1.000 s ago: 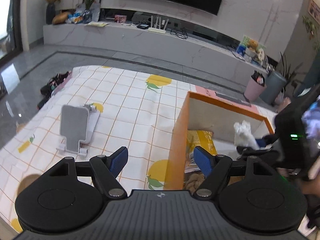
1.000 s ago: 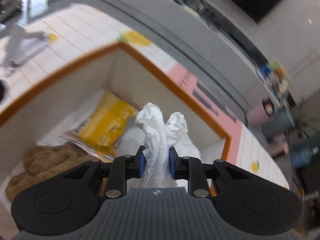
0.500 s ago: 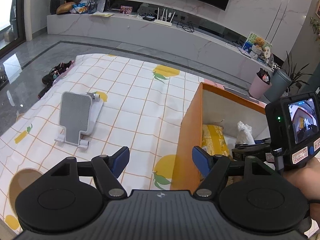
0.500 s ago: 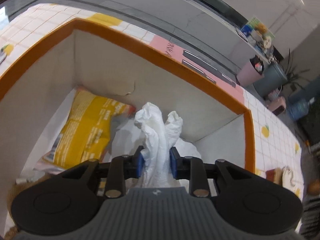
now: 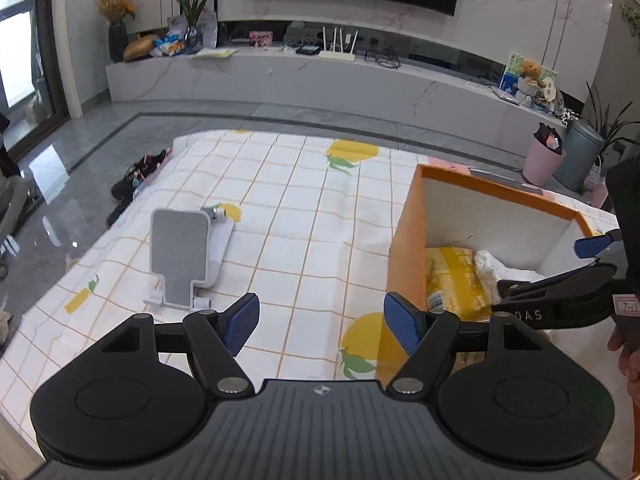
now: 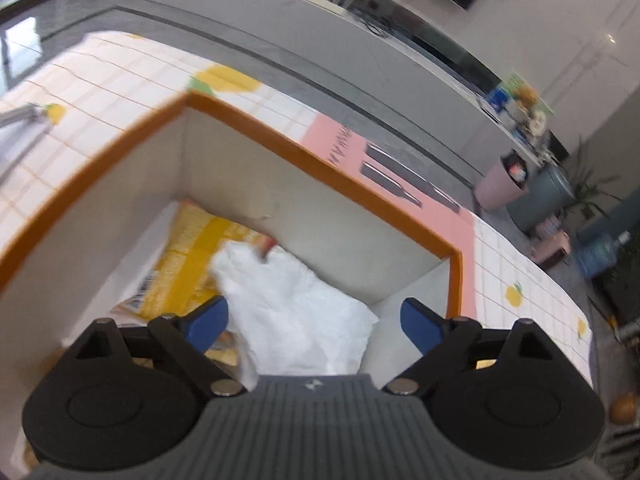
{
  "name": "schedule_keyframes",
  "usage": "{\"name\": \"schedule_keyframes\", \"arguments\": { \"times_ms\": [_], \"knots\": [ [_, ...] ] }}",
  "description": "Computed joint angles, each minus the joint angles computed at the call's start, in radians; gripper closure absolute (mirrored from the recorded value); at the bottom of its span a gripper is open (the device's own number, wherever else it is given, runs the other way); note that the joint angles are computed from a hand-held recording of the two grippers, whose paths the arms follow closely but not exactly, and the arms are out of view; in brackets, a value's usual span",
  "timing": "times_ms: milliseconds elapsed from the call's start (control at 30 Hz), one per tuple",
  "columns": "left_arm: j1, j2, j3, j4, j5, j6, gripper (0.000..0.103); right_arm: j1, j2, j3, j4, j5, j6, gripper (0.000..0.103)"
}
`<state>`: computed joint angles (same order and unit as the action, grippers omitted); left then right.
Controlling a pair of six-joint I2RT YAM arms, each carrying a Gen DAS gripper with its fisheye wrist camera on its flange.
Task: Organize soft objects
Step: 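Open both grippers to drop the bags and withdraw from the box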
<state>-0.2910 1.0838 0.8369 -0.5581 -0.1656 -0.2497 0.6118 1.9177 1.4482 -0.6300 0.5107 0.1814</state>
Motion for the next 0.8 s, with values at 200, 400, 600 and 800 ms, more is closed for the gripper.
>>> {"name": "schedule_keyframes", "arguments": {
  "times_ms": [200,400,600,800],
  "knots": [
    [-0.086,-0.088,0.022,-0.059,-0.085,-0.024,0.019,0.011,-0.133,-0.096,0.011,0.019,-0.04,0.003],
    [-0.278,-0.171,0.1,-0.17,-0.239,-0.123,0.019,0.013,-0.391,-0.212,-0.05,0.037,-0.076,0.003],
    [-0.687,-0.201,0.197,-0.286,-0.507,-0.266,0.017,-0.034,-0.716,-0.325,-0.203,0.008,-0.097,0.003],
    [-1.016,-0.052,0.266,-0.375,-0.702,-0.416,0.016,-0.216,-1.049,-0.436,-0.329,-0.064,-0.185,0.003]
  ]
}}
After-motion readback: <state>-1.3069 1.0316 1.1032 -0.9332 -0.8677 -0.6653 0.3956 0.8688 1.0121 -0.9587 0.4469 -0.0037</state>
